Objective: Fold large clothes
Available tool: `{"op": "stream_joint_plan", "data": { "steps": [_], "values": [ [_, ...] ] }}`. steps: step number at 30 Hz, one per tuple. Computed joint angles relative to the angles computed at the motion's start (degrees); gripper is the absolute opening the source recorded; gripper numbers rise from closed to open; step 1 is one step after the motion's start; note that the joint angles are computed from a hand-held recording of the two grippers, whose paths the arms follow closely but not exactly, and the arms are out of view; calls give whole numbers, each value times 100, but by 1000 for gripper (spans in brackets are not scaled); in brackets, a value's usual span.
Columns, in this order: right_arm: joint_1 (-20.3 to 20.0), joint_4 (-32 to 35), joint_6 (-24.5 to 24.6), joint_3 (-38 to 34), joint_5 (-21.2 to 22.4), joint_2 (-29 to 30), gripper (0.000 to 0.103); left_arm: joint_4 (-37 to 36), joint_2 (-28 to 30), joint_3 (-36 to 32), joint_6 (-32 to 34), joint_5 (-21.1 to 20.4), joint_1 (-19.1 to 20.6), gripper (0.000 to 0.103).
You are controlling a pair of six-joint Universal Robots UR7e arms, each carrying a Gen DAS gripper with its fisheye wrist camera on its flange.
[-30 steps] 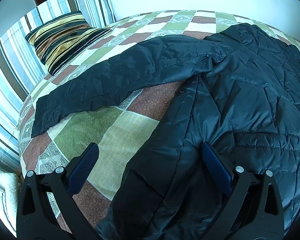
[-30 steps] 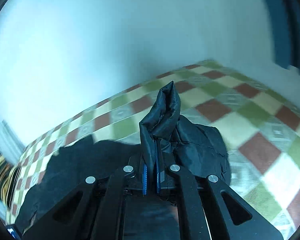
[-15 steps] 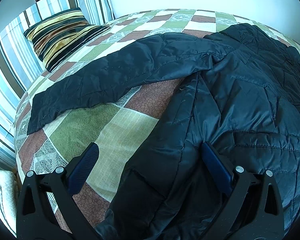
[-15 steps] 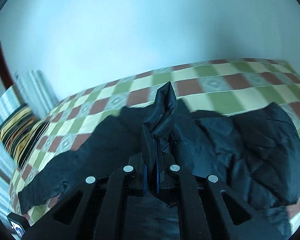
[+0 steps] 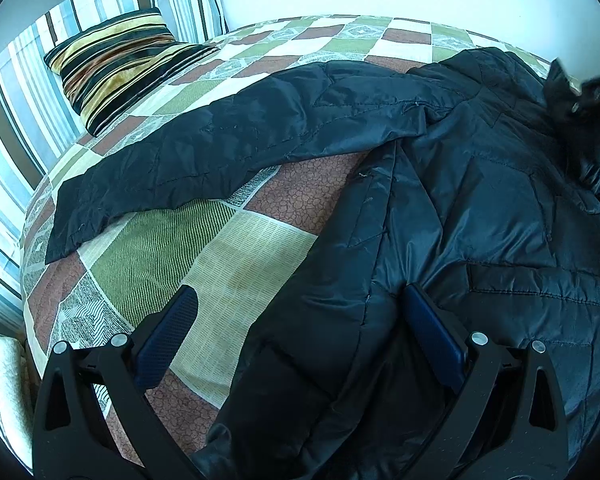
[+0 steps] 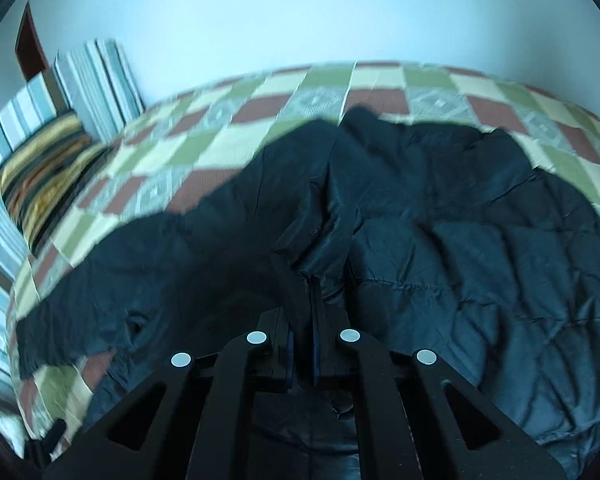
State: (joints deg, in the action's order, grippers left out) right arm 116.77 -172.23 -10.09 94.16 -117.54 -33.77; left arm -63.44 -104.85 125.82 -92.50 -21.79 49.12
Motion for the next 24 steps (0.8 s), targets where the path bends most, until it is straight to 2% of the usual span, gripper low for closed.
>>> {"op": "stream_joint_plan", "data": {
  "steps": [3,6,7,8,10,15,18,21,24],
  "values": [
    [22,183,-122,-93,-100,140,6,-84,-14,13,71,-10,16,101],
    [16,332,-143,-120,-35,156,14,-82,0,3,75,-6,28,101],
    [15,341,-128,-96,36,130,21,-80,-1,4,68,-4,27,101],
    [-2,389,-101,-49,212,64,33,-81,1,4,67,1,27,101],
    [-12,396,-2,132,530,-133,40,-85,1,6,66,9,30,101],
    [75,-225,-192,828,744,-817,41,-80,-1,7,65,6,29,101],
    [-29,-532,-221,1142,461,-1314,41,-92,-5,12,69,6,27,101],
    [-333,-810,-113,1213,-411,-1658,41,-92,-11,15,70,4,25,101],
    [-688,-814,80,1159,-1034,-1782,41,-74,-7,9,60,4,25,101]
  ]
}}
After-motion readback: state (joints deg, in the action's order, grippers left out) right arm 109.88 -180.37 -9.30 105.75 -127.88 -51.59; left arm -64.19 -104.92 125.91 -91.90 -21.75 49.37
